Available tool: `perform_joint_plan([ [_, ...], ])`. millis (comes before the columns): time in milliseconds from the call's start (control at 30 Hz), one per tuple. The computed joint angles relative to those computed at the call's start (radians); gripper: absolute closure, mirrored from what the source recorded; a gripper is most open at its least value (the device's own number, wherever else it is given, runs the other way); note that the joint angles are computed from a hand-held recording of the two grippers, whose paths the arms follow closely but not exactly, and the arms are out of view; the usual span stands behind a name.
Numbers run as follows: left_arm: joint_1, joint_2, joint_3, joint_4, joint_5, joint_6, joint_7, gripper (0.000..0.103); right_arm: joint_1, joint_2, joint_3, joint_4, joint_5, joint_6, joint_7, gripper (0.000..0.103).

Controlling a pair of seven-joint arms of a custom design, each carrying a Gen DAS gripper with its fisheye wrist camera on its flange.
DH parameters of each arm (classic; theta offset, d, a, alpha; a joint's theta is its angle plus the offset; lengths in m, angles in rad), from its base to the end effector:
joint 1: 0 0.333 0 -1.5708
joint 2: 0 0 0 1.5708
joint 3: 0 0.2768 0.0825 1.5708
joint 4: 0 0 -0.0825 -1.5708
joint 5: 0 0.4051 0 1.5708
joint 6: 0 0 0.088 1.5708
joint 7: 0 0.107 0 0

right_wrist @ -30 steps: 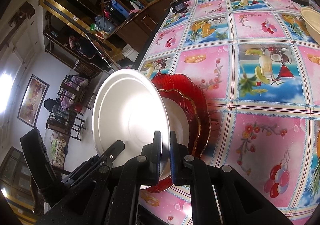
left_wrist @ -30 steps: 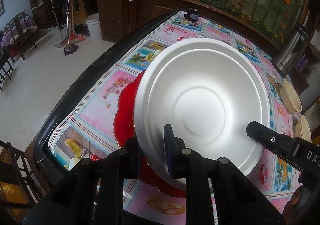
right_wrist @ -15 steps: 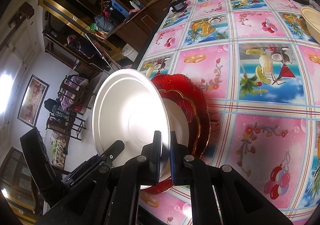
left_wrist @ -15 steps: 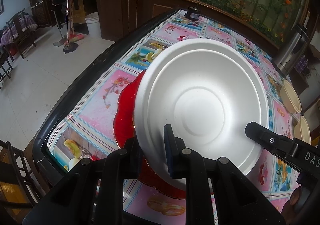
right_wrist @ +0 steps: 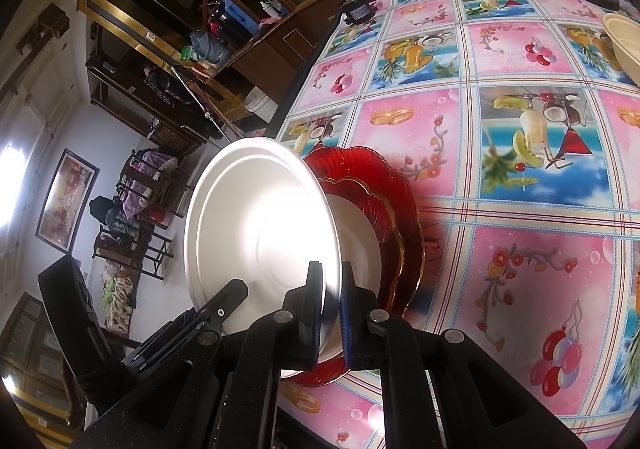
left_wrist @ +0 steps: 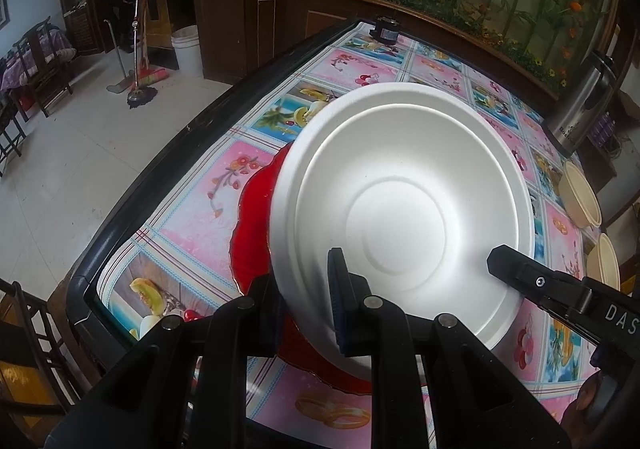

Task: Organize plates and bowls
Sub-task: 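Lay the white plate onto the stack held upright by the right tool, then open the left tool to release the white plate on the stack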

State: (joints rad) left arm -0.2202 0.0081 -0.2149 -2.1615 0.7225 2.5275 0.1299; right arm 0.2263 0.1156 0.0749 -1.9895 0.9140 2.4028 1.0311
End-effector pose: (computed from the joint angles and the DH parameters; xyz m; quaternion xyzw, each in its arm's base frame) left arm 0.5270 -0.2524 0.3775 -0.8151 0.4947 -0.2030 0.2228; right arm 0.5920 0.1889 0.3893 -0.7279 0.5771 0.1100 0.3537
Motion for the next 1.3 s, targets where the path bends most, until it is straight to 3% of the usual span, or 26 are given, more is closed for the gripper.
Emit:
perform_joint_plan([
  [1300, -0.003, 0.008, -0.001, 0.011, -0.022, -0.013, 0.021, 0.086, -0.009, 0.022, -0.001, 0.02, -0.004, -0.017, 0.009, 0.092],
])
